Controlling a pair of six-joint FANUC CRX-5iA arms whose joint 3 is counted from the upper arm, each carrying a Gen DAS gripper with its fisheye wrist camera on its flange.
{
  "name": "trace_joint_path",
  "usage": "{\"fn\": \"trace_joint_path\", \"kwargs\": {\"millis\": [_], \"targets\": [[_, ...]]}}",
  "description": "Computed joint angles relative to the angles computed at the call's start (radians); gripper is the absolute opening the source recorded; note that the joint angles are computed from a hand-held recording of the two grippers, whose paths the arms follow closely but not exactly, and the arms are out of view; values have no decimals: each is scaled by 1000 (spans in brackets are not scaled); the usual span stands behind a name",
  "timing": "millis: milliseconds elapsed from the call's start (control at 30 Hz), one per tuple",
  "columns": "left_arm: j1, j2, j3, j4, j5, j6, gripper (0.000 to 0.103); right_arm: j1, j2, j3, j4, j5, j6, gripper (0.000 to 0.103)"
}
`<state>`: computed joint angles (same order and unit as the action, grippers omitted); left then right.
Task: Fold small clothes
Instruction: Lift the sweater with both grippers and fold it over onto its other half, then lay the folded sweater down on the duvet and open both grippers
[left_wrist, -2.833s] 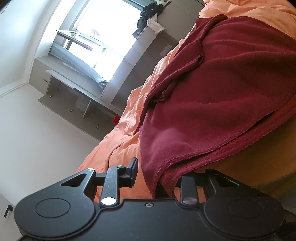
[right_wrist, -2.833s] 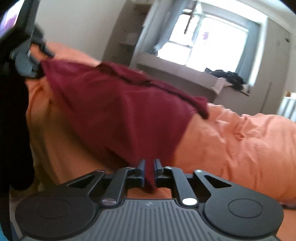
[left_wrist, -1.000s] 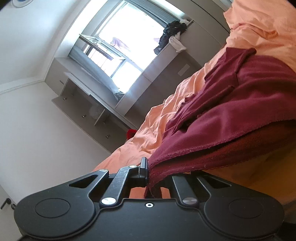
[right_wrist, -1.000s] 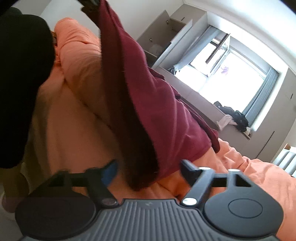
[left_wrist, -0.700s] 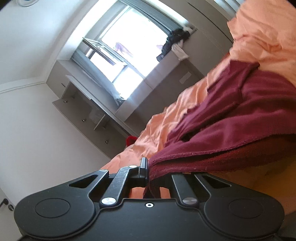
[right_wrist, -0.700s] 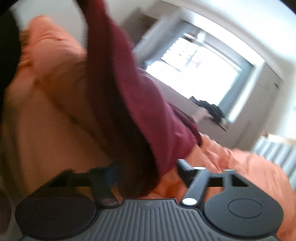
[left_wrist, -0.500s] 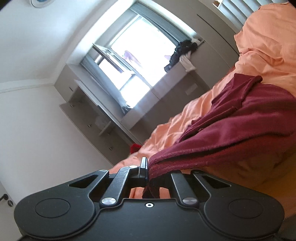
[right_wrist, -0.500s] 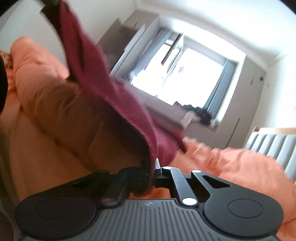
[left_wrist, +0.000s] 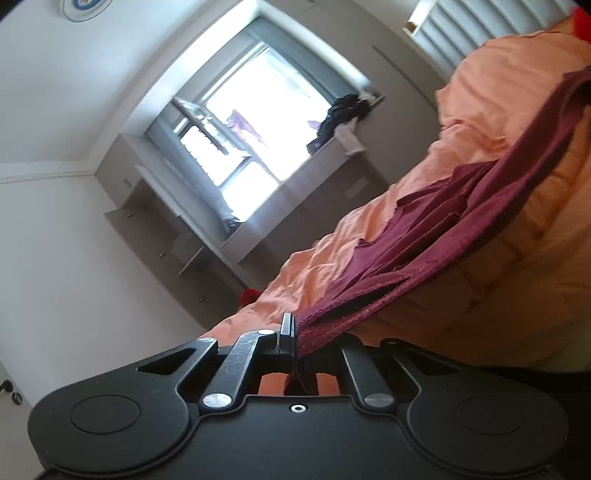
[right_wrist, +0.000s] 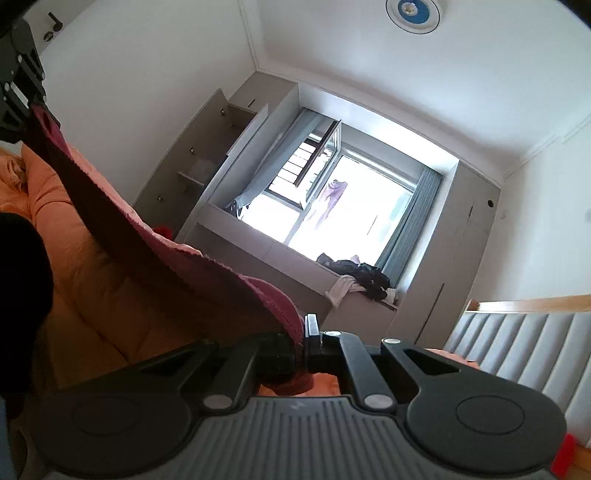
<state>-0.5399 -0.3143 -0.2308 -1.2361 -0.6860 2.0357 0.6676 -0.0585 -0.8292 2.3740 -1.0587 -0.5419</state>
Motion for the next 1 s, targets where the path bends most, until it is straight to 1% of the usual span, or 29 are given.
{"fn": "trace_joint_path", "kwargs": {"millis": [33,100,167,200,267,367,400,433,500,567,600,667,700,767,833,900,967,1000], "targets": [[15,-15,-5,38,18,-38,4,10,-9,-5,-18,1,9,4],[54,-15,-2,96,60,-58,4,6,-2,-1,-23,6,-26,4],[73,16,20,87,84,-7,4,-19,20,22,-8,11,-75,4],[97,36,36,110,111,-10,5,-29,34,37,-2,13,-99,4],[174,77,73,226,187,-62,5,-60,64,84,14,33,-126,5],[284,154,140,436,269,-190,6,-134,103,170,64,98,-152,5],[321,185,161,527,298,-256,6,-165,131,215,92,120,-167,5],[362,223,185,648,322,-358,6,-195,150,253,119,151,-179,5],[406,298,245,802,332,-503,6,-247,203,350,154,224,-184,5],[417,383,346,853,285,-563,7,-288,259,455,167,329,-173,5],[423,435,408,878,253,-598,11,-305,296,523,149,398,-140,6],[424,523,520,868,197,-596,15,-322,371,637,78,503,-87,6],[431,573,579,887,161,-616,15,-330,400,684,54,546,-77,6],[455,661,679,968,97,-662,15,-347,468,783,13,625,-46,6],[480,764,806,1045,14,-697,12,-352,531,867,-28,665,3,6],[498,864,944,1093,-62,-712,11,-348,586,940,-107,701,89,6],[509,948,1065,1118,-119,-739,12,-341,634,1004,-215,734,184,6],[513,1003,1151,1130,-165,-762,13,-332,661,1037,-294,739,260,6]]}}
